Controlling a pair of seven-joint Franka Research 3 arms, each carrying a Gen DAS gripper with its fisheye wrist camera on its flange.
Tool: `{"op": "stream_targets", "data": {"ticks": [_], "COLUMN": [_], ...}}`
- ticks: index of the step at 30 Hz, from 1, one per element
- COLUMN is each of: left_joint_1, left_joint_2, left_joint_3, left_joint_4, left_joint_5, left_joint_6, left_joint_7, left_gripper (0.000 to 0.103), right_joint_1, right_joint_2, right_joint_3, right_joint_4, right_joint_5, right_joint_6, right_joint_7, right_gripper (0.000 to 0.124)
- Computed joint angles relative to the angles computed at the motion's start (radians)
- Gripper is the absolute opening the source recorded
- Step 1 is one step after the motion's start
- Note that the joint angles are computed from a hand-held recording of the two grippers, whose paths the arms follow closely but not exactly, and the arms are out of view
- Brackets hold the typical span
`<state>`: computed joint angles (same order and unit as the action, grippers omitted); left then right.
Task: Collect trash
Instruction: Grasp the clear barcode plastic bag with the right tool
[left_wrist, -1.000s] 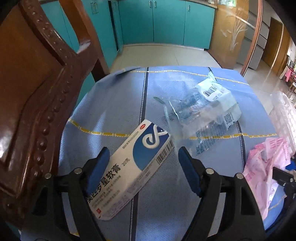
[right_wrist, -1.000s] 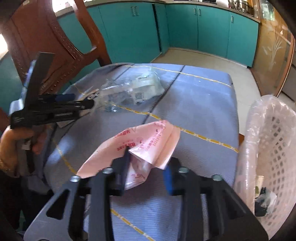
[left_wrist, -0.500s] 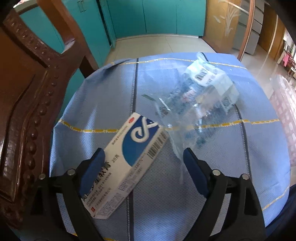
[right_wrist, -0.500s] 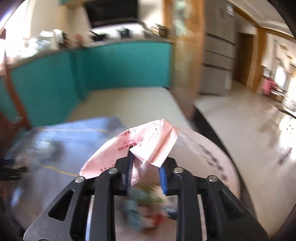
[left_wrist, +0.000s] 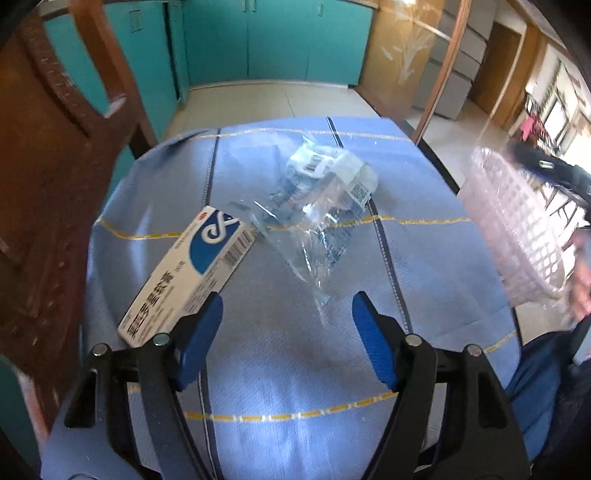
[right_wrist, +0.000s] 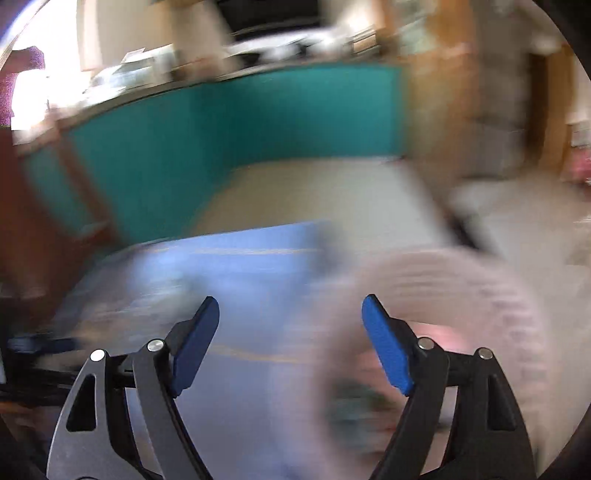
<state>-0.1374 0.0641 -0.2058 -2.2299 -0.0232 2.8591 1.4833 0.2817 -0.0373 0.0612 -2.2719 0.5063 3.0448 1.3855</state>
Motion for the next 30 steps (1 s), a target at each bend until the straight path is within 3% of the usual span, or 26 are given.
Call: {"op": "stream_targets", "data": {"ticks": [2, 4, 5, 8, 10, 11, 12, 13, 15, 16, 19, 25, 30], "left_joint_1": [-0.003, -0.008, -0.008, -0.016, -0.015, -0.014, -0.011, -0.009, -0.006, -0.001, 0.006, -0.008, 0.037], "left_joint_2": [-0.016, -0.041, -0.055, -0.087, -0.095, -0.099, -0.095, -0.092, -0.082, -0.074, -0.035, 0.077, 0.146], "left_joint_3": [0.006, 0.015, 0.015, 0.018, 0.023, 0.025, 0.027, 0.029, 0.033, 0.034, 0.038, 0.047, 0.012], "left_joint_4": [-0.014, -0.036, -0.049, -0.081, -0.088, -0.089, -0.084, -0.08, -0.07, -0.06, -0.018, 0.126, 0.241], "left_joint_5": [0.026, 0.086, 0.076, 0.03, 0.076, 0.092, 0.117, 0.132, 0.14, 0.183, 0.33, 0.461, 0.284], "left_joint_6": [0.006, 0.007, 0.009, 0.016, 0.008, 0.003, -0.001, -0.002, 0.005, 0.002, -0.007, -0.127, -0.217], "left_joint_7": [-0.04, -0.109, -0.105, -0.066, -0.091, -0.103, -0.126, -0.141, -0.151, -0.187, -0.275, -0.224, -0.021], "left_gripper": [0.074, 0.075, 0.076, 0.078, 0.078, 0.078, 0.078, 0.078, 0.078, 0.078, 0.078, 0.082, 0.086], "right_joint_1": [0.152, 0.236, 0.225, 0.073, 0.068, 0.064, 0.07, 0.04, -0.039, -0.048, -0.092, -0.157, -0.116], "right_joint_2": [0.146, 0.29, 0.33, 0.421, 0.455, 0.462, 0.459, 0.455, 0.44, 0.432, 0.343, 0.2, 0.16], "right_joint_3": [-0.114, -0.2, -0.192, -0.026, -0.019, -0.013, -0.015, 0.017, 0.102, 0.113, 0.147, 0.163, 0.087], "right_joint_4": [0.167, 0.318, 0.366, 0.449, 0.478, 0.481, 0.474, 0.47, 0.455, 0.445, 0.34, 0.219, 0.18], "right_joint_5": [0.14, 0.0, -0.054, -0.212, -0.241, -0.242, -0.259, -0.218, -0.102, -0.07, 0.046, 0.331, 0.447], "right_joint_6": [-0.103, -0.202, -0.235, -0.245, -0.245, -0.243, -0.229, -0.227, -0.241, -0.231, -0.168, -0.162, -0.173], "right_joint_7": [-0.131, 0.015, 0.082, 0.231, 0.242, 0.24, 0.257, 0.212, 0.099, 0.068, -0.075, -0.359, -0.446], "right_gripper": [0.078, 0.078, 0.078, 0.078, 0.077, 0.072, 0.057, 0.039, 0.019, 0.016, 0.013, 0.013, 0.013]}}
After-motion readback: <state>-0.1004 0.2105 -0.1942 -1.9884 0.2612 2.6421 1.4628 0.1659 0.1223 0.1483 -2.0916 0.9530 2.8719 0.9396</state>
